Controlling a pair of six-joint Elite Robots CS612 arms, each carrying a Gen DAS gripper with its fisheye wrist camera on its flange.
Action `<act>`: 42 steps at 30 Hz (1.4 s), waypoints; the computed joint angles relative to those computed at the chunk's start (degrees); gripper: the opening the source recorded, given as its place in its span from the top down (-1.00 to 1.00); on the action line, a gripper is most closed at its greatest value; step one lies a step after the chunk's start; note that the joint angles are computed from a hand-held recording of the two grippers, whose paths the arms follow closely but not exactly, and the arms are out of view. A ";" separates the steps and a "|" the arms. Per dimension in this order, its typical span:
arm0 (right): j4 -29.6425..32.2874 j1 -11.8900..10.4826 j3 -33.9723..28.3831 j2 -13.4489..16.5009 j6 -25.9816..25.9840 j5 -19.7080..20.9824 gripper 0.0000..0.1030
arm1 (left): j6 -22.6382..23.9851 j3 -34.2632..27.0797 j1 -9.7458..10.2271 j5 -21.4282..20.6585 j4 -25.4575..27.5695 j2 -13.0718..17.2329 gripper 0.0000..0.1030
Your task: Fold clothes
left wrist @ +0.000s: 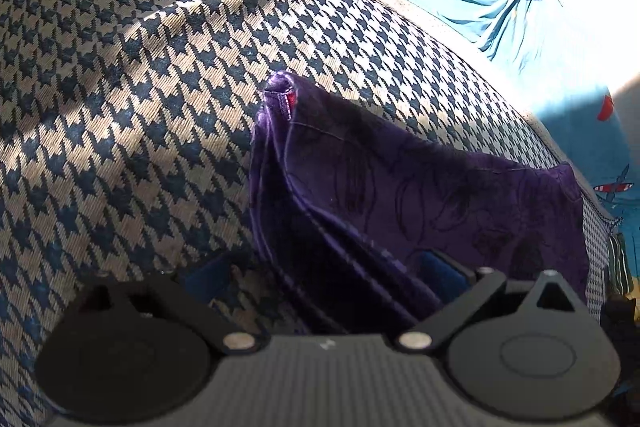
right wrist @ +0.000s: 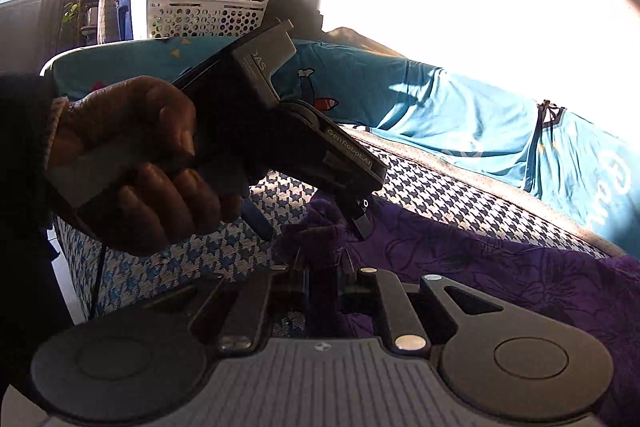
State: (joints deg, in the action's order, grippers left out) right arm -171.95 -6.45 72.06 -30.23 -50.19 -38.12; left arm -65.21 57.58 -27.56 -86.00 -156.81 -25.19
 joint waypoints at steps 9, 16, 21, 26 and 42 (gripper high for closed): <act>3.26 -0.52 -2.37 0.16 8.53 2.29 0.80 | -1.40 -0.87 0.75 -2.70 -2.67 0.98 -0.69; 5.12 -0.48 -2.30 -0.01 7.98 3.04 0.80 | -0.58 -4.60 0.72 -1.30 0.01 2.72 0.08; 3.93 0.12 -1.03 -0.18 2.92 0.00 0.79 | -1.27 -6.21 0.53 -1.27 2.93 3.31 0.70; 3.08 0.95 0.51 -0.38 -3.67 -4.02 0.69 | -0.54 -6.85 0.30 -0.40 4.32 3.38 0.74; 0.95 1.96 4.27 -0.58 -17.31 -7.38 0.44 | -1.21 -6.92 0.32 -0.40 4.52 3.38 0.74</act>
